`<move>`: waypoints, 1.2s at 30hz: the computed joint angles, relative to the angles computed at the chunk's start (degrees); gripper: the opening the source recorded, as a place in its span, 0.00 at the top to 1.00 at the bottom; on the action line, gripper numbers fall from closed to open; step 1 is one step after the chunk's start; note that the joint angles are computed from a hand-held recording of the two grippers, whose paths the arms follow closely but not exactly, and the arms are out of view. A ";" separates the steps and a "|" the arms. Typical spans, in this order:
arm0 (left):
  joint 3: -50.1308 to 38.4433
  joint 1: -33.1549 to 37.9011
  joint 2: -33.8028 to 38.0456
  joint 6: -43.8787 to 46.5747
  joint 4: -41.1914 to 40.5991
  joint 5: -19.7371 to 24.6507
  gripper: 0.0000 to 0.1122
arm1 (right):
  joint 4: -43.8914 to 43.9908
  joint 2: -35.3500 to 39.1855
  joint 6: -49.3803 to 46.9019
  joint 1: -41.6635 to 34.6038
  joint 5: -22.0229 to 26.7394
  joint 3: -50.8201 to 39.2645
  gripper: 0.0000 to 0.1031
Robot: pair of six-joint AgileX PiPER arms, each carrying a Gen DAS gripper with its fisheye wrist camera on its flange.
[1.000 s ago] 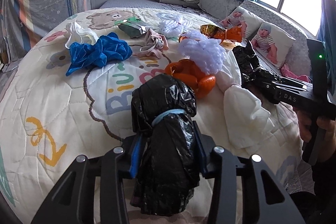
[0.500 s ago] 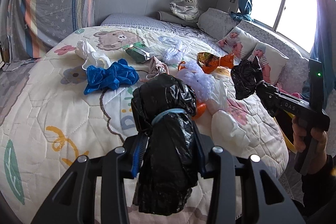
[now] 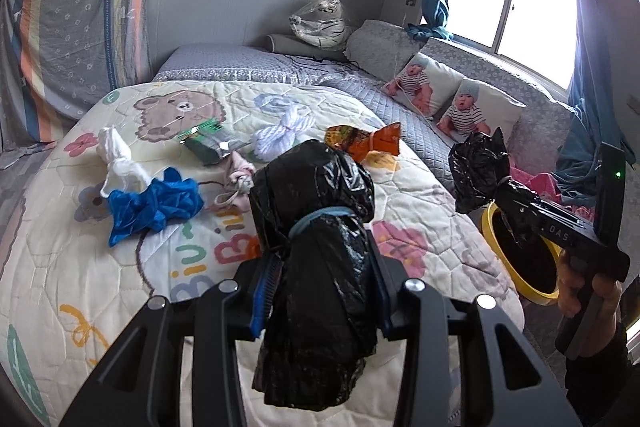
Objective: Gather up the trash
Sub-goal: 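Carry both black bags over the yellow bin and open both tools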
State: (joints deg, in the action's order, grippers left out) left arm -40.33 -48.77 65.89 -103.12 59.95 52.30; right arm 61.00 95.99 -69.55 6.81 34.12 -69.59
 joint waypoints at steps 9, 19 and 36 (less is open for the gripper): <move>-17.70 8.37 16.24 15.40 -2.61 -14.62 0.67 | 2.35 2.19 -0.84 -10.57 0.42 -3.59 0.68; -43.90 10.97 38.62 43.37 -21.92 -24.18 0.67 | -0.07 6.74 0.44 -20.79 -3.23 -7.35 0.68; -88.48 10.28 68.68 73.56 -48.97 -11.47 0.66 | -9.34 12.27 9.13 -26.14 -8.84 -7.52 0.68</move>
